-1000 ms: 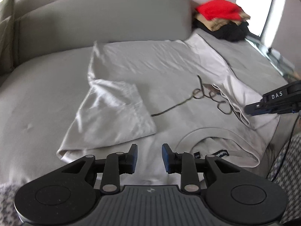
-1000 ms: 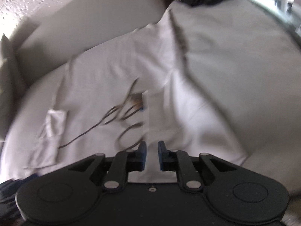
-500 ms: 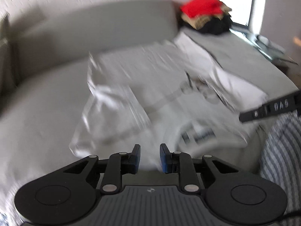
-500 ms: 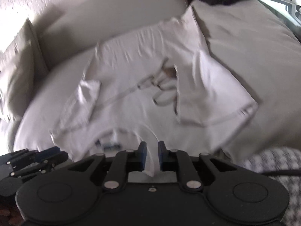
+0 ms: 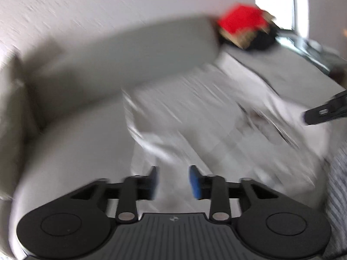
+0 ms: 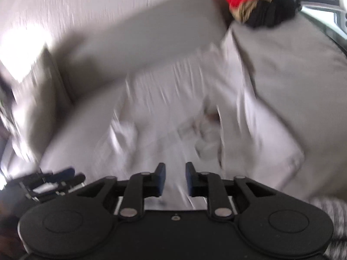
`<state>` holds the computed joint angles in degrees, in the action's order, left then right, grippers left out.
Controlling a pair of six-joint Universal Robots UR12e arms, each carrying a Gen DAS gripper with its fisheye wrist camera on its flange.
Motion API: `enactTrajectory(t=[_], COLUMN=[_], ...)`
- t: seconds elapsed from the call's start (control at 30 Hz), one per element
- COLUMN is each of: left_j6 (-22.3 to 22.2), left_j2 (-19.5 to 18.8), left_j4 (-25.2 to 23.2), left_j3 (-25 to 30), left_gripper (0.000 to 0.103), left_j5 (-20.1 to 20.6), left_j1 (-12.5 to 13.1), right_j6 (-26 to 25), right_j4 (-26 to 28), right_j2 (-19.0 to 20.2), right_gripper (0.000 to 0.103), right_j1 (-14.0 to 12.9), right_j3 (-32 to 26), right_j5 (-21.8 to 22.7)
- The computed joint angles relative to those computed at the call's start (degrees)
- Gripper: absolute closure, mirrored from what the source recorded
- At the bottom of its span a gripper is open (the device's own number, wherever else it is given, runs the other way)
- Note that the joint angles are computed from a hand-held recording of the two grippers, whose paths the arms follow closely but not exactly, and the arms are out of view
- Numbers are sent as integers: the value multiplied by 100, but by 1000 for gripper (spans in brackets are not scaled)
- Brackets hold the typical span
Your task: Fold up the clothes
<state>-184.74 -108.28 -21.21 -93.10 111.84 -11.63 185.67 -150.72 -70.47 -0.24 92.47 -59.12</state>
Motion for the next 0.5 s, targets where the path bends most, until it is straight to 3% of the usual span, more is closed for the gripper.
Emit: enactTrajectory(t=[0.07,0.1,0.17,0.3,0.47,0.5], left_j6=[-318,-527,-767,-783,-1062,-1113], left_j2=[-13,-35,-123,-397,-827,-953], left_j4=[35,-15,-92,-223,-563,-658], left_j3=[147,229,414,834,1342,1477], left_gripper=[47,37,34,34,43,54], left_j5=[-272,-379,-401,-35,-472,-565], left_j1=[193,284,418,568,887,952], right_j6=[220,291,410,523,695,692], right_j4=[-485,-709,-978,-972,-229,-48], right_j2=[76,139,303,737,1530,1708], right_gripper=[63,52,41,39,37,37], right_j1=[40,57,90,175,252,270], right_j3=[-158,-260,-536,-1252,-2465,-2723], right_j5=[-110,-104,-64,-312,-836,-976])
